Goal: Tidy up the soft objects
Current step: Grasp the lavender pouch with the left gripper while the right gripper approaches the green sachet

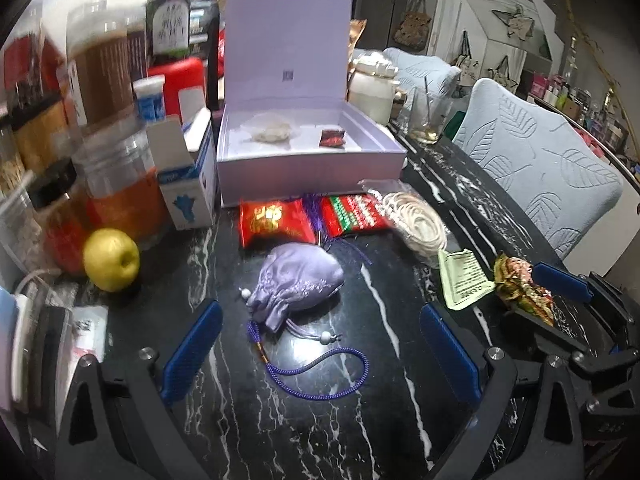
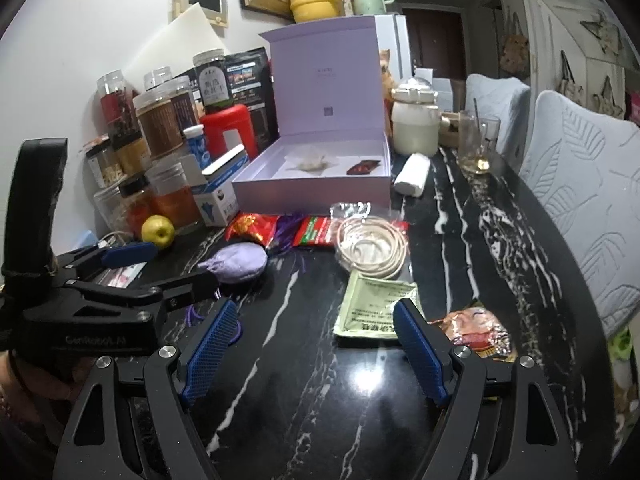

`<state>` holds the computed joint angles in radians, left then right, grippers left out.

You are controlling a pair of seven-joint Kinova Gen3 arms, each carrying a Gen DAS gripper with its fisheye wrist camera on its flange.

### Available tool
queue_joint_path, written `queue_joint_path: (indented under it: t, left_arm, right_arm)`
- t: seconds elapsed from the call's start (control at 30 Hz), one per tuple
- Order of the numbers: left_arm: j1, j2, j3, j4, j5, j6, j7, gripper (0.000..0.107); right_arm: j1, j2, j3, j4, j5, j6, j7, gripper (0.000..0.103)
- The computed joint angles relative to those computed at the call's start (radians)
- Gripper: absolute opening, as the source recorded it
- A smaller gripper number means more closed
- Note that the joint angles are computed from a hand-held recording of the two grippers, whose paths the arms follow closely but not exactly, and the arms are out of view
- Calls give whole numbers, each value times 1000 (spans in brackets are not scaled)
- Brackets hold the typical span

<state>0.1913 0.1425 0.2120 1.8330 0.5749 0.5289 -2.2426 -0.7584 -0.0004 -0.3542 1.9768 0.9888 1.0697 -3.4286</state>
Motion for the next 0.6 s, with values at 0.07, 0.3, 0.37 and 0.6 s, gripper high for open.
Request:
queue_joint_path:
  t: [0.07,0.3,0.37,0.6]
  left_arm:
    - [-7,22,0,-14,9,19,0,101]
    - [6,99,4,-81,-34,52,70,101]
    - [20,123,1,-108,-71,63,116,101]
    - [61,185,-7,-184,-198,88,243,101]
  right_arm:
    - [4,1,4,10,4,-13,-4,81]
    - [37,-15,20,50,6,-89,-4,81]
    - [51,-14,26,52,-2,-102,10,81]
    - [101,-16,50,57,-36,-165,59,82]
